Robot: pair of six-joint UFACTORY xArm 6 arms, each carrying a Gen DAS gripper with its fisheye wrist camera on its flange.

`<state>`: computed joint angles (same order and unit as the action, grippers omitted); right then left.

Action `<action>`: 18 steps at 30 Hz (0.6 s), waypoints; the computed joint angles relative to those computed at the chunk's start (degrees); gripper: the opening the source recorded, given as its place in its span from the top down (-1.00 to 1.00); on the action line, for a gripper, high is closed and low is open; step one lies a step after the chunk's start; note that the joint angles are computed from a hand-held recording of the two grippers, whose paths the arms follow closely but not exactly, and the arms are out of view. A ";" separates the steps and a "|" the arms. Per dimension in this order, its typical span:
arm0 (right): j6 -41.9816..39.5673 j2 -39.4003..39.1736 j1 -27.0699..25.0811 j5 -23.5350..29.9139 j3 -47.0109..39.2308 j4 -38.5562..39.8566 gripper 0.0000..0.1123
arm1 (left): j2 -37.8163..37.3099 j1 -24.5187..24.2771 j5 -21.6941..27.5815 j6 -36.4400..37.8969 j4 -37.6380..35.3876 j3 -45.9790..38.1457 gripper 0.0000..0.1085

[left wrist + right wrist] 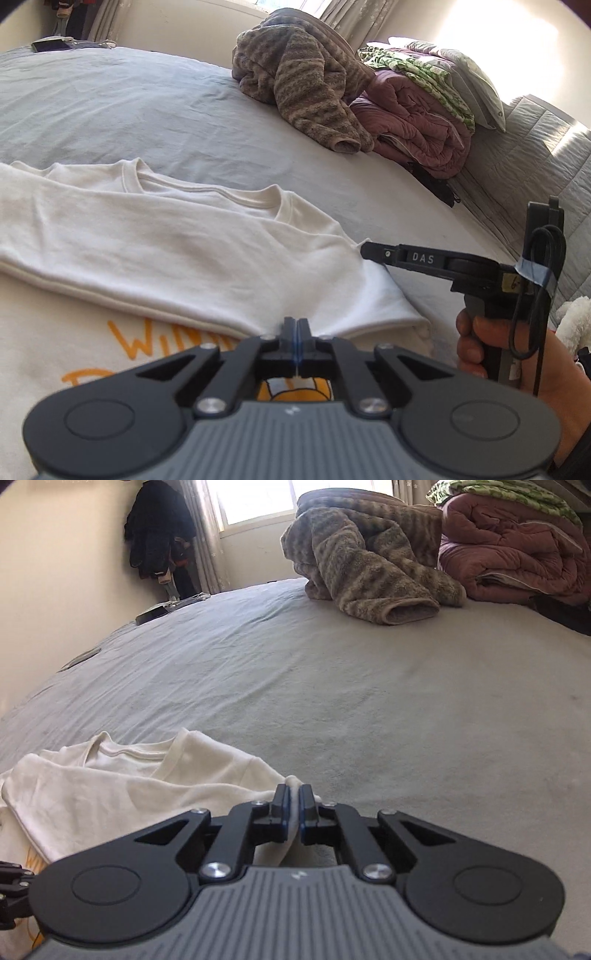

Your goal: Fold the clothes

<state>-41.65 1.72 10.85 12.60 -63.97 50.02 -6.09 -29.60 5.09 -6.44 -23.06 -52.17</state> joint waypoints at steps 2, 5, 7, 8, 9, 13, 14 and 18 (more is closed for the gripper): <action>9.29 -2.20 -0.27 -2.63 2.80 -9.48 0.48 | -0.59 -0.05 0.94 2.65 -3.17 0.03 0.95; 16.07 -5.96 -0.41 -4.91 6.34 -16.56 0.47 | -1.85 0.38 3.92 4.08 -4.20 -0.51 0.93; 16.95 -8.30 -0.10 -4.53 7.79 -16.04 0.47 | -3.30 2.22 5.32 -3.35 6.26 -0.22 0.92; 17.96 -10.18 0.05 -4.10 9.23 -16.31 0.46 | -4.19 3.48 6.05 -5.75 10.06 -0.14 0.91; 18.68 -11.97 0.21 -3.46 10.54 -16.57 0.45 | -5.18 4.89 6.91 -7.57 13.02 -0.03 0.90; 16.63 -17.25 1.48 -0.25 14.46 -17.62 0.45 | -9.76 12.59 11.28 -10.17 17.85 0.58 0.75; 15.66 -17.64 2.13 -0.88 15.02 -17.50 0.45 | -10.49 14.36 12.25 -10.26 18.61 0.47 0.73; 16.81 -16.52 3.04 -0.93 15.46 -22.09 1.00 | -11.92 19.88 12.79 -7.48 19.43 1.81 0.63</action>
